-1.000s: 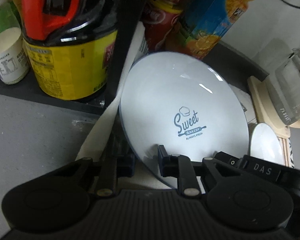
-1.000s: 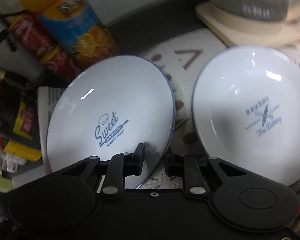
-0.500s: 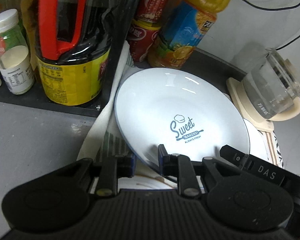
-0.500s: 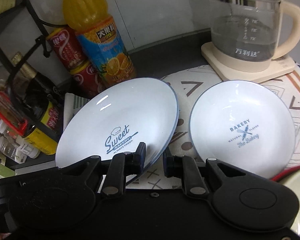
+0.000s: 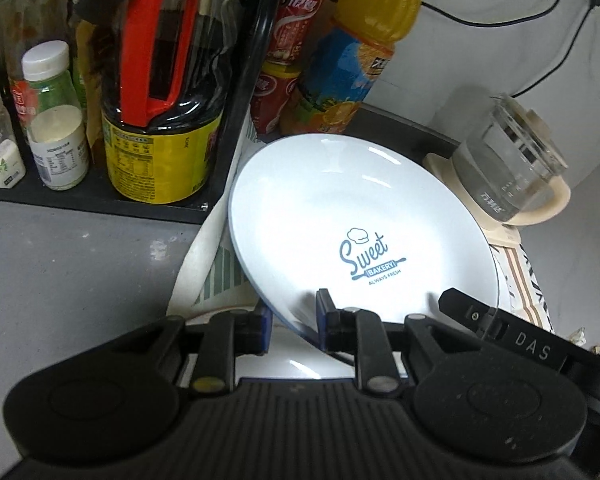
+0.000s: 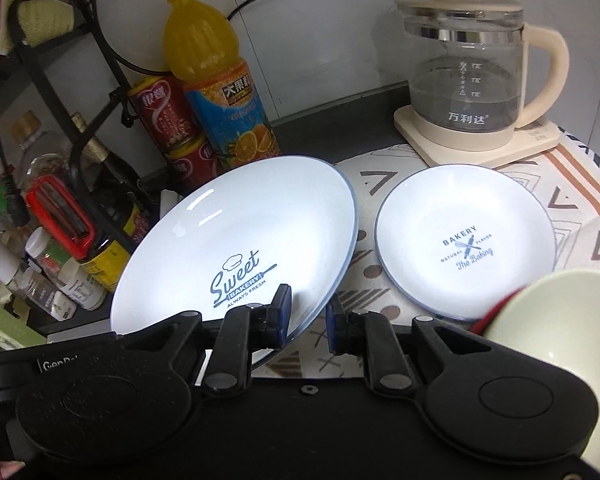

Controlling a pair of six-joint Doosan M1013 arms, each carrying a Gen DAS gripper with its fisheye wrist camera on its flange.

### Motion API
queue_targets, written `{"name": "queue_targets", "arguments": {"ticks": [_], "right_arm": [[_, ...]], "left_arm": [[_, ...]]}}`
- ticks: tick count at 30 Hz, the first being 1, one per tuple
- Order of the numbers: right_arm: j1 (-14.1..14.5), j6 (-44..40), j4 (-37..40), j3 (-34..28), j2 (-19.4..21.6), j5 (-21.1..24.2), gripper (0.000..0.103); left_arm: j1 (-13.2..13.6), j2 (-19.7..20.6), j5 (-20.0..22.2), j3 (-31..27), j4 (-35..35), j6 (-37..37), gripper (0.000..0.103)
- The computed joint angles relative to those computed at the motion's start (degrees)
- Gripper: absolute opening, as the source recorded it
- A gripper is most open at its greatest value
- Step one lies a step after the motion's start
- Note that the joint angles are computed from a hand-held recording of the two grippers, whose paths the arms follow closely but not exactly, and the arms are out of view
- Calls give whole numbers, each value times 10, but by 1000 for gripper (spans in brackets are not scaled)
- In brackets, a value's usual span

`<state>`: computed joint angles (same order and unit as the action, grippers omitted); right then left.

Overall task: Organize plates and bowls
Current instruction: 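Lift the 'Sweet' plate with both grippers and carry it over the flower-pattern plate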

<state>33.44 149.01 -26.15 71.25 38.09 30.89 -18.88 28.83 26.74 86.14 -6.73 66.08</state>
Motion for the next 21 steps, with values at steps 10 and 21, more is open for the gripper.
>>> {"name": "queue_targets", "arguments": {"ticks": [10,21], "right_arm": [[18,84,-68,50,-32,-16,17],[35,134,-109,80,-48,-14,17]], "left_arm": [[-3,-32,-13,38,-25,35,20],[-2,-53,-22,73,-50,66,20]]}}
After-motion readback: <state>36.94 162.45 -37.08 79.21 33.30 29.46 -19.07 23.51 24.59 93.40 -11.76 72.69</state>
